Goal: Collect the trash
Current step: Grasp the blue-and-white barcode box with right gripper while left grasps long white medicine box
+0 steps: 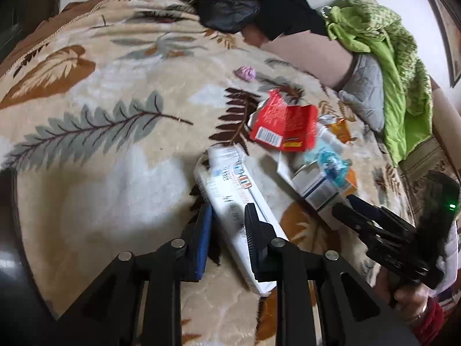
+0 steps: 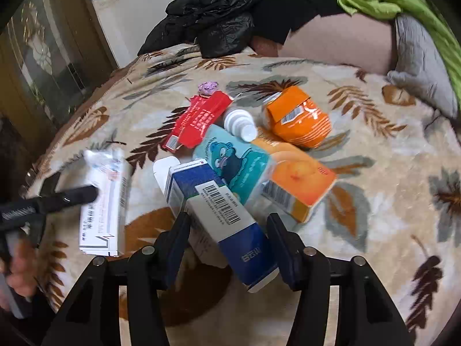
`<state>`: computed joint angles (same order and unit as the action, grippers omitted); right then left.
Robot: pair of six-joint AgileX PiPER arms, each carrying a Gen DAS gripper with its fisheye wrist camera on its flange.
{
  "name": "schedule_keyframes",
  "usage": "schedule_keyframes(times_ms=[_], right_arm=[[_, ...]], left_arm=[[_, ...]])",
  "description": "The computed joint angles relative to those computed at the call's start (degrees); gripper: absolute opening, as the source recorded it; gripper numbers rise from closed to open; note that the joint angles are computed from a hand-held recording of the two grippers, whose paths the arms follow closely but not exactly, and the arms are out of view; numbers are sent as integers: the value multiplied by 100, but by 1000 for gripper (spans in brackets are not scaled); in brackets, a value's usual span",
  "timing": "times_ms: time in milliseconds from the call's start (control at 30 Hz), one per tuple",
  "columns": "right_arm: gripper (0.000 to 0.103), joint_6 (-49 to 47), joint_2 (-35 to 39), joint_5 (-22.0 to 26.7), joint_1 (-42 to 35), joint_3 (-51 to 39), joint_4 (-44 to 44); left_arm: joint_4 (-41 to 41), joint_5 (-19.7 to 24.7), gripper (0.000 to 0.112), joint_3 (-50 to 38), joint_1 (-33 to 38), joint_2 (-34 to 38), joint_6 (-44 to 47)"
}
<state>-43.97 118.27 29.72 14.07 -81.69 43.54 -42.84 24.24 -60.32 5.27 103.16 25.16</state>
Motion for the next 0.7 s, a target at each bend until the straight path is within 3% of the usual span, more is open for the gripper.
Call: schedule_keyframes(times_ms=[100, 167, 267, 367, 500, 533, 700], right_arm=[[46, -596, -177, 211, 54, 202, 433], [44, -951, -260, 520, 52, 293, 742], [39, -1047, -407, 492, 177, 450, 739], [39, -916, -452, 307, 246, 512, 586], [40, -909, -365, 482, 119, 409, 763], [40, -829, -350, 481, 132, 384, 697], [40, -370, -159, 479, 332, 108, 243]], left_arm=[[-238, 48, 24, -54, -55, 106, 204], [-238, -14, 31, -50, -163, 130, 180], [18, -240, 31, -19, -326, 131, -72], [-238, -329, 20, -9, -322, 138, 163], [-357, -388, 9, 50, -304, 24, 377], [-436, -369, 1, 76, -266, -28, 485], [316, -533, 0, 198, -274, -304, 143]])
